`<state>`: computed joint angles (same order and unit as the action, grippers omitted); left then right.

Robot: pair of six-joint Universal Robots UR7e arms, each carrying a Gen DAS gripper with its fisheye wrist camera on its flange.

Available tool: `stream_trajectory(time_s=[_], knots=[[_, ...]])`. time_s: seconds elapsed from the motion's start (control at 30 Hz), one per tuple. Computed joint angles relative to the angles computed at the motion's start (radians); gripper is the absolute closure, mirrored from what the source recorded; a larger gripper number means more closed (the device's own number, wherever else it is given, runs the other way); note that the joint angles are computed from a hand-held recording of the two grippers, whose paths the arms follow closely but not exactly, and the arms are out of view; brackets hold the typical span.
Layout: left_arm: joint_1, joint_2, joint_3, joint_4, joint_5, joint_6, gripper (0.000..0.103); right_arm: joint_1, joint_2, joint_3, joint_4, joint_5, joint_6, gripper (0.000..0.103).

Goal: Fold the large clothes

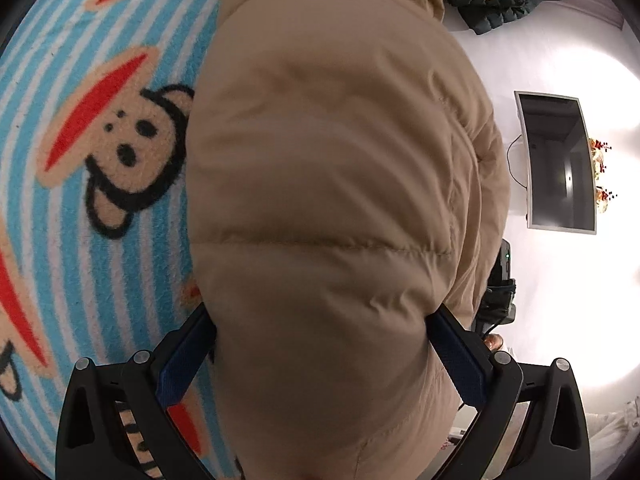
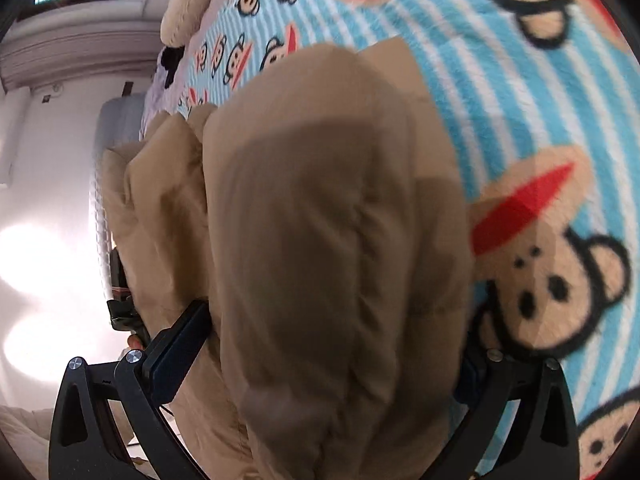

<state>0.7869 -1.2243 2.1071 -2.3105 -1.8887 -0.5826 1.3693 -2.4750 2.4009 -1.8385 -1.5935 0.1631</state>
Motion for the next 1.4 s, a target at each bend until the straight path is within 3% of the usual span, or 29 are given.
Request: stream_trajectory(time_s=[0.2, 0.3, 0.37, 0.47, 0.7, 0.87, 1.07, 1.27, 1.4], knots=[[-0.086, -0.01, -0.011, 0.034, 0.1, -0.039, 0.001, 0.068, 0.094, 0.007, -0.075, -0.043, 0.084, 0.0], [-0.137, -0.021, -0.018, 0.054, 0.154, -0.044, 0.011, 0.083, 0.103, 0.009, -0.094, -0.063, 0.144, 0.002], [-0.161, -0.042, -0.019, 0.063, 0.171, -0.051, 0.02, 0.111, 0.11, 0.009, -0.109, -0.072, 0.172, 0.023], [-0.182, -0.063, -0.026, 0.07, 0.183, -0.045, 0.028, 0.159, 0.106, 0.008, -0.134, -0.07, 0.196, 0.043], [-0.174, -0.16, -0.069, 0.128, 0.232, 0.006, 0.028, 0.353, 0.249, -0.022, -0.269, -0.092, 0.29, 0.047], [-0.114, -0.232, -0.118, 0.2, 0.292, 0.062, 0.028, 0.482, 0.483, -0.046, -0.486, -0.111, 0.35, 0.047], [0.04, -0.277, -0.222, 0.323, 0.357, 0.182, 0.028, 0.563, 0.822, -0.084, -0.783, -0.123, 0.376, 0.047], [0.213, -0.262, -0.37, 0.422, 0.418, 0.304, 0.028, 0.576, 1.205, -0.225, -1.032, -0.102, 0.377, 0.047], [0.324, -0.22, -0.412, 0.442, 0.503, 0.337, 0.028, 0.569, 1.388, -0.325, -1.062, -0.138, 0.403, 0.045]])
